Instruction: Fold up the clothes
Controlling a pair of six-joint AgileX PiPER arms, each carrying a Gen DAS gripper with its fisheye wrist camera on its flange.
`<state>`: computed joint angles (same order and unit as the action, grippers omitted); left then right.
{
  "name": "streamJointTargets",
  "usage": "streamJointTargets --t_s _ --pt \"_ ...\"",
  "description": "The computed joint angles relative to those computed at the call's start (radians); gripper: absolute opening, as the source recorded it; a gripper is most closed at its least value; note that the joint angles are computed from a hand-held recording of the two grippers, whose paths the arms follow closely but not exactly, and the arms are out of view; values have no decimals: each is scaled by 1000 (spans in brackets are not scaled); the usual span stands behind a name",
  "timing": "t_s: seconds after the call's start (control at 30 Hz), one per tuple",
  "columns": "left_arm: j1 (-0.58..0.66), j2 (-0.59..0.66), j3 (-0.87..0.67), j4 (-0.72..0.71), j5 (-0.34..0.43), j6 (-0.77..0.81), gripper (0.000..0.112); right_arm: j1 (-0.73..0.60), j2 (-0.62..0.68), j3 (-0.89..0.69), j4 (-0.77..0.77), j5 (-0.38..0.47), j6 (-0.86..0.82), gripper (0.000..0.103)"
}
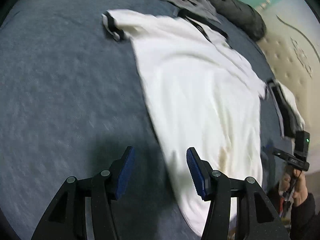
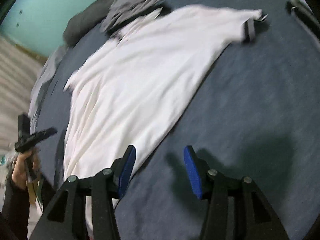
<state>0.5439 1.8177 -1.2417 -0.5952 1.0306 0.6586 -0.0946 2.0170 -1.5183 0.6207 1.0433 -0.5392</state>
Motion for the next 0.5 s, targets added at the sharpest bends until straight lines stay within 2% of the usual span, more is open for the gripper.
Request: streamJointTargets --t_s 0.13,0.33,0.5 --pt "-24 -80 127 6 0 24 57 65 -54 138 17 -27 -17 51" --pt "-30 -153 262 1 -9 48 57 153 -97 239 -2 -70 14 51" --pt "-29 -184 343 -12 -7 67 57 162 -167 327 -8 -75 19 51"
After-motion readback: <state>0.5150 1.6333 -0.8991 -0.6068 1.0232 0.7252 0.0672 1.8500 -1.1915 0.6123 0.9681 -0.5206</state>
